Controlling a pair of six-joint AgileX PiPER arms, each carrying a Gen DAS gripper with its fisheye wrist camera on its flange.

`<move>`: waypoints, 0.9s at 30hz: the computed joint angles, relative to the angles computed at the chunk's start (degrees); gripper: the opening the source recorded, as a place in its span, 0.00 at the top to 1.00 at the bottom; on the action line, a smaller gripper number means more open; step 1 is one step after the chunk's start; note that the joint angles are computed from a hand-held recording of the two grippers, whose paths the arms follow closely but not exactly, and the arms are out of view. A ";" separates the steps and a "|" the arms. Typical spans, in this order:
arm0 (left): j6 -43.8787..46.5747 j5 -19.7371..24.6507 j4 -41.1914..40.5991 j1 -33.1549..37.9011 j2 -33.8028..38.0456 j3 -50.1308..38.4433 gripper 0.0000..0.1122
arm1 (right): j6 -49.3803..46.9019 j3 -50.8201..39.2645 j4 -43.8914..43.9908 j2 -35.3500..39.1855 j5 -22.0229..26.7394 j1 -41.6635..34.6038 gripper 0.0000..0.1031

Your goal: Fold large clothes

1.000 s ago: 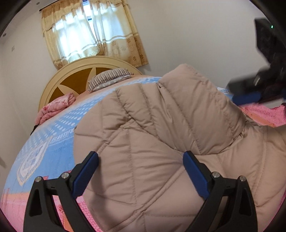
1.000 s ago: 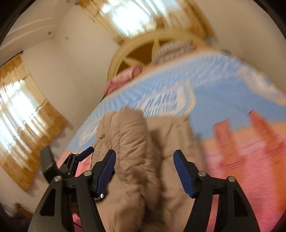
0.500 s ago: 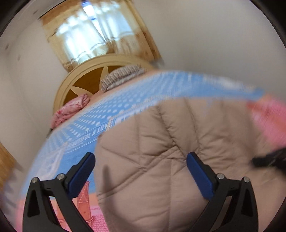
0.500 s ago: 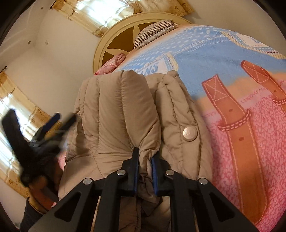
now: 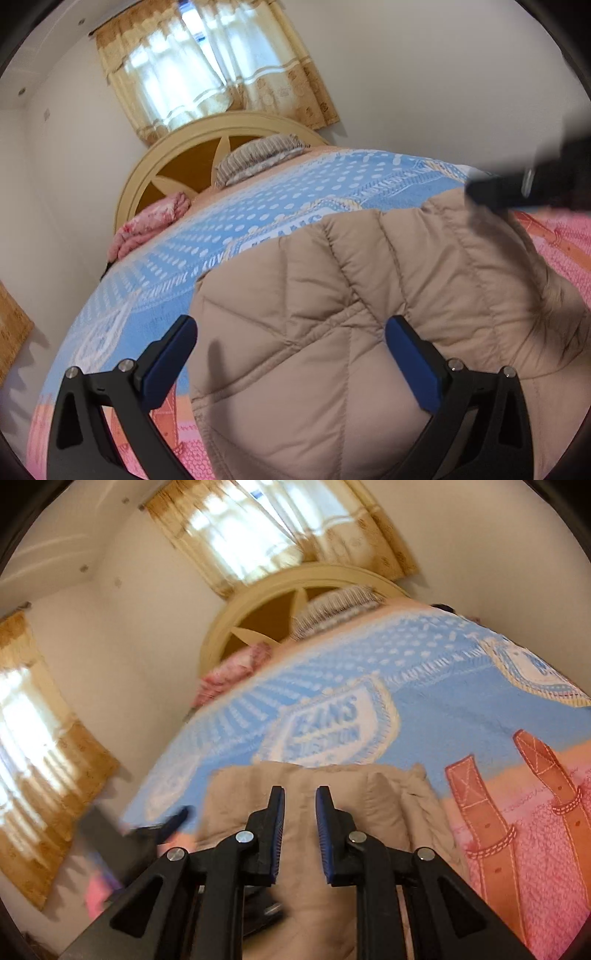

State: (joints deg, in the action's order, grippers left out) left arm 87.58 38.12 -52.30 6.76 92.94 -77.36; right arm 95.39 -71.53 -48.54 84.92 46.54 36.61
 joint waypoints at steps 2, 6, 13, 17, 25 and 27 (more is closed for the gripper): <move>-6.68 4.73 4.40 0.24 3.03 -4.92 0.08 | 0.09 2.98 2.00 0.89 -2.22 -2.00 0.83; -12.68 9.62 8.07 -0.23 6.45 -9.79 0.08 | 6.40 12.03 -2.86 -1.30 -8.28 -3.12 0.83; -12.06 7.06 6.44 -1.27 6.47 -6.95 0.08 | 8.47 13.65 -6.10 0.29 -8.30 -2.40 0.83; -11.16 5.50 5.76 -1.63 6.02 -5.36 0.08 | 11.01 14.87 -8.35 1.11 -9.86 -2.89 0.83; -9.74 4.66 4.14 -1.54 6.32 -4.12 0.08 | 14.30 16.09 -10.87 2.18 -10.53 -2.78 0.83; -9.24 4.74 3.61 -1.36 6.36 -3.84 0.08 | 14.84 15.90 -11.36 2.63 -10.02 -2.41 0.83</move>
